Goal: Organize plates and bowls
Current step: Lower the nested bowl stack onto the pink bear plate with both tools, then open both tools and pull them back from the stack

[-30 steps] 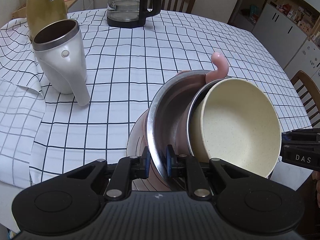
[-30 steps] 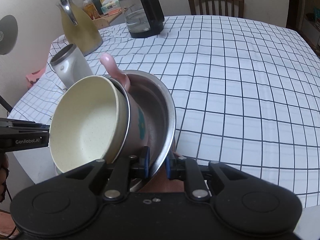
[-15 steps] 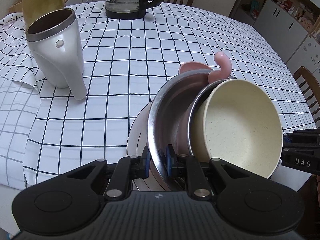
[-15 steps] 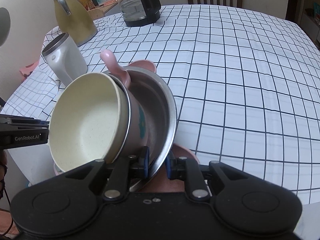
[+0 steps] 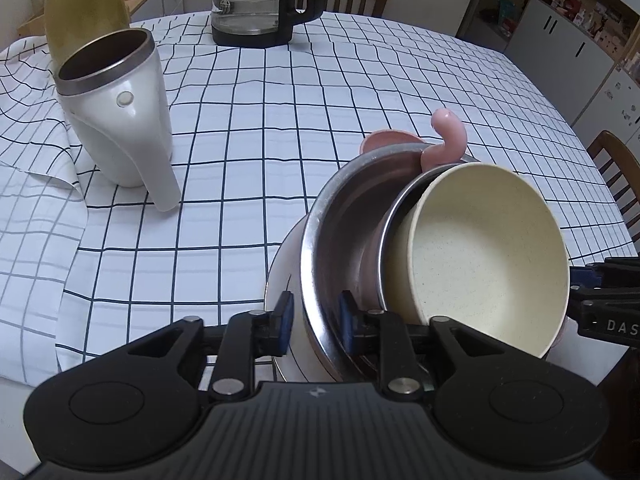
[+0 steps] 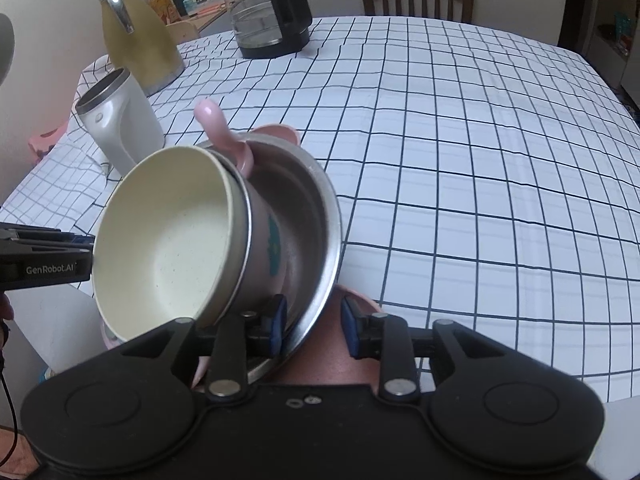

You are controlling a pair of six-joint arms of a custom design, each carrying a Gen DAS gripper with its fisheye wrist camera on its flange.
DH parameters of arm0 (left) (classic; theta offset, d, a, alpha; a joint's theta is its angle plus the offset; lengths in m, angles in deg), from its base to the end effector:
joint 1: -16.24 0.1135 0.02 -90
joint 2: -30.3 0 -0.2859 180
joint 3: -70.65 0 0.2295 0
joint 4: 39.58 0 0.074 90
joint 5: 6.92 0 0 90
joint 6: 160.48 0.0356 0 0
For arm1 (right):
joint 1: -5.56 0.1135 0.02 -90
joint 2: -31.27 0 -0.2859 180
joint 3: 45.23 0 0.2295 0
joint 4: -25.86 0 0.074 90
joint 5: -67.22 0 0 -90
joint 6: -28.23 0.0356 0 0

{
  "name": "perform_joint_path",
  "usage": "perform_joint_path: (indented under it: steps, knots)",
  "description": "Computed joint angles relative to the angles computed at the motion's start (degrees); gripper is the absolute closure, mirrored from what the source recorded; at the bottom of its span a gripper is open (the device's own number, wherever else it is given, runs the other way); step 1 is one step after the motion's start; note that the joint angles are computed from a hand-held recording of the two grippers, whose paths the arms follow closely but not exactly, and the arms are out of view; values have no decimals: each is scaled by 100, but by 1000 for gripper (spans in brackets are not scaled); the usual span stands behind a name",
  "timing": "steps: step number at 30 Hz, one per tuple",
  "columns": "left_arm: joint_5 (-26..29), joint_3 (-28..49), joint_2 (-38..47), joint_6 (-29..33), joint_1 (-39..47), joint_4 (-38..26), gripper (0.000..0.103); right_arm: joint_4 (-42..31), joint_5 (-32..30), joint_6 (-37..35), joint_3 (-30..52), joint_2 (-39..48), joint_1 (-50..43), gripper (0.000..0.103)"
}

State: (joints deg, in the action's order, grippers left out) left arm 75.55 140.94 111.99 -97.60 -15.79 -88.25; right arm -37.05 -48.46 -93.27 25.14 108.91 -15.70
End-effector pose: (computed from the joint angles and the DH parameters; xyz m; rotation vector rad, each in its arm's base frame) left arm 0.2214 -0.1330 0.2563 0.0661 2.6169 -0.1955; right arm 0.2129 -0.0663 0.2639 -0.3375 2.5985 0.3314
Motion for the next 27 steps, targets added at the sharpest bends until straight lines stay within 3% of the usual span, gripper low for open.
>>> perform_joint_path:
  steps: [3,6,7,17,24,27]
  knots:
    - [-261,11,-123,-60,-98,-85,66,-81,-138,-81,26,-84,-162,65]
    - [-418,-9,-315,-194,-161,-144,47,-162,-292,-202,70,-178,-302,60]
    - [-538,-15,-380,-254,-220,-171,45,-202,-362,-259,93,-199,-359,58]
    - [-1572,336,-759,-1125,-1106,-920,39,-982,-1217,-1175,506,-327,-1084,38]
    - [-2426,738,-801,-2115,-2193,-1619,35,-2055,-1951,-2505,975,-368,-1848,26]
    - [-2800,1019,-718,-2632,-2690,-2011,25,-2707,-2213,-3196,1230,-294,-2283,20]
